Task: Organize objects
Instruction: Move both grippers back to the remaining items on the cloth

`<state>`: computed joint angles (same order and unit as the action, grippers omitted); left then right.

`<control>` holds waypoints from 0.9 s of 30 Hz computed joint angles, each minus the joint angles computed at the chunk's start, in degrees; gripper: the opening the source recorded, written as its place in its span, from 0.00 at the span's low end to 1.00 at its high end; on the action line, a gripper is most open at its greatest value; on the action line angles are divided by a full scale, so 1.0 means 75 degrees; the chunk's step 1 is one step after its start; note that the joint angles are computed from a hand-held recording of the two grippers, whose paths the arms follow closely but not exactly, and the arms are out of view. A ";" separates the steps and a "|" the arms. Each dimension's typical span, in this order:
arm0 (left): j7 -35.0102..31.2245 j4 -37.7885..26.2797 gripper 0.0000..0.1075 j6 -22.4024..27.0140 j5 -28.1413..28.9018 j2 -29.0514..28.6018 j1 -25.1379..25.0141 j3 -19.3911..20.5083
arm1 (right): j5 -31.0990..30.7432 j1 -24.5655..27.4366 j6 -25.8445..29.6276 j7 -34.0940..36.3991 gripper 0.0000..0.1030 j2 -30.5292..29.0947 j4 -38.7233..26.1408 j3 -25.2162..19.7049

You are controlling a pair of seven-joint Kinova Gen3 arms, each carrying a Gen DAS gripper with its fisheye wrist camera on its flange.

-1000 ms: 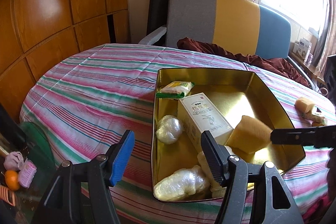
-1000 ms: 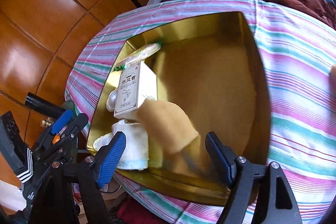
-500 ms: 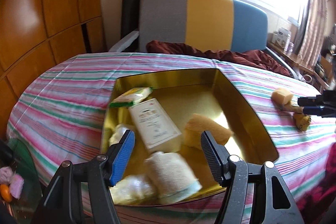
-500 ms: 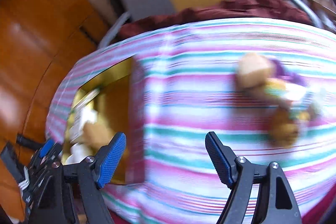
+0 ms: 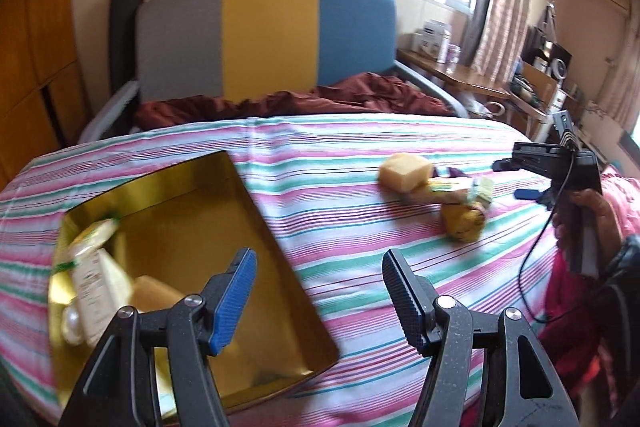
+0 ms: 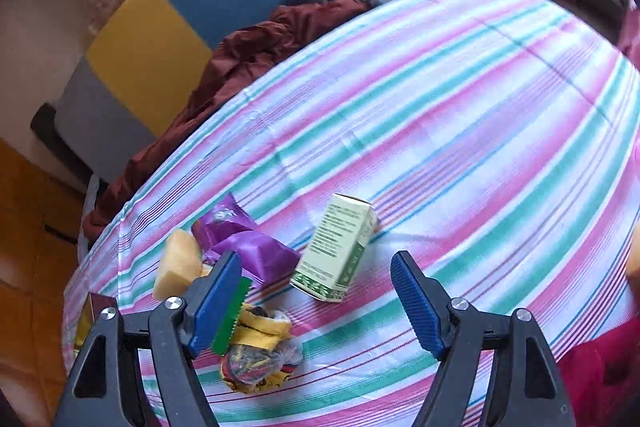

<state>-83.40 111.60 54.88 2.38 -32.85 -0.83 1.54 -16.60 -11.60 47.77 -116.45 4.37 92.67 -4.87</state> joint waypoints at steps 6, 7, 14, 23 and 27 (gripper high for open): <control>0.0440 -0.0769 0.62 -0.0052 0.0869 0.1542 0.0357 0.0095 | -0.0366 0.0194 0.0240 0.0347 0.75 0.0221 -0.0153 -0.0113; 0.0559 -0.0900 0.62 -0.0083 0.0877 0.1788 0.0353 0.0172 | -0.0360 0.0076 0.0298 0.0365 0.75 0.0237 -0.0178 0.0007; 0.1327 -0.1736 0.74 -0.0286 0.0782 0.3204 0.0445 0.0363 | -0.0653 0.0217 0.0350 0.0525 0.75 0.0365 -0.0209 -0.0001; 0.2039 -0.3073 0.81 -0.0071 0.0014 0.4854 0.0789 0.0495 | -0.0939 0.0307 0.0353 0.0763 0.75 0.0365 -0.0126 -0.0007; 0.2004 -0.3424 0.81 0.0067 0.0382 0.5317 0.0778 0.0339 | -0.1007 0.0344 0.0340 0.0729 0.75 0.0377 -0.0090 0.0015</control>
